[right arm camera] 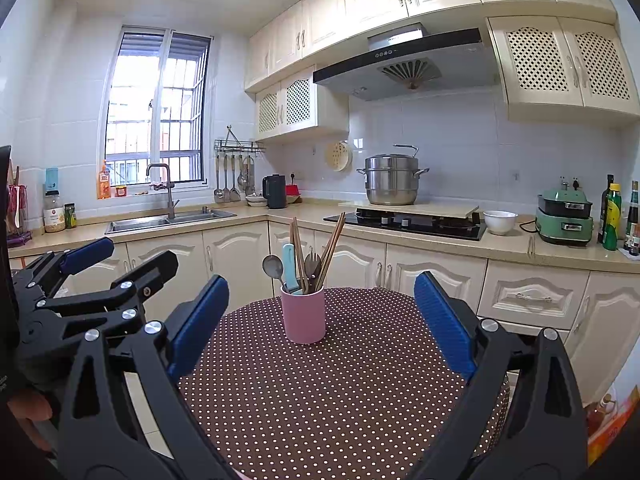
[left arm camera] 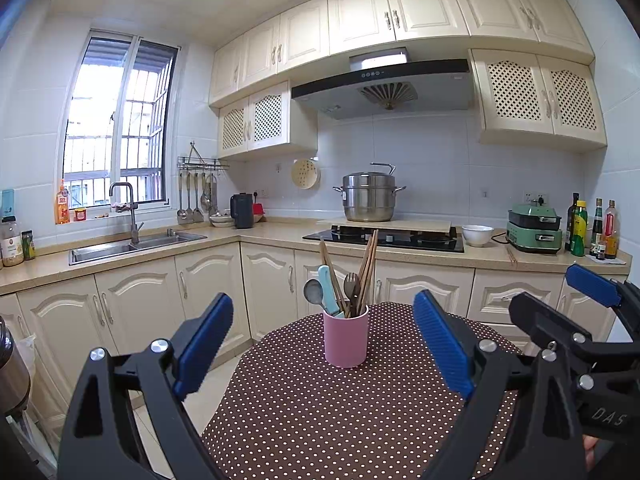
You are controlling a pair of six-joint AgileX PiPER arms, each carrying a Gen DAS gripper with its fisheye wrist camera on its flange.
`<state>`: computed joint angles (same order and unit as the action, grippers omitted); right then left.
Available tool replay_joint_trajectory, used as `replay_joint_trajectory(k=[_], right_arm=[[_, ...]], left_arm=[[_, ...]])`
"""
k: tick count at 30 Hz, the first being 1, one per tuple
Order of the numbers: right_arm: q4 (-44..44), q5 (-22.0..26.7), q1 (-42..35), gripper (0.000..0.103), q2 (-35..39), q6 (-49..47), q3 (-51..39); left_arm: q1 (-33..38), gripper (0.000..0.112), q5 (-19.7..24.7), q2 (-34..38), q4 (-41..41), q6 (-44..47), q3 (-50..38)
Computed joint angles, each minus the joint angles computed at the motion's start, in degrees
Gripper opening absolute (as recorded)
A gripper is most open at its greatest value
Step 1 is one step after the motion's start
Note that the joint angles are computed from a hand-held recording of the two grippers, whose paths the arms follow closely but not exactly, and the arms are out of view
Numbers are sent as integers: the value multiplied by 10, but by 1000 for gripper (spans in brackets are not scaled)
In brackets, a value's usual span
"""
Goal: Organize utensils
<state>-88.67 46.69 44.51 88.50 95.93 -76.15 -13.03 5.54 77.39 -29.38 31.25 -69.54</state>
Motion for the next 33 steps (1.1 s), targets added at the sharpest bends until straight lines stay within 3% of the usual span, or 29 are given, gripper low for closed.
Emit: replay_joint_trajectory(k=[33], right_arm=[[3,-3,-4,92,3,0,-2]], left_arm=[[3,90,-1,6,-8,9,1]])
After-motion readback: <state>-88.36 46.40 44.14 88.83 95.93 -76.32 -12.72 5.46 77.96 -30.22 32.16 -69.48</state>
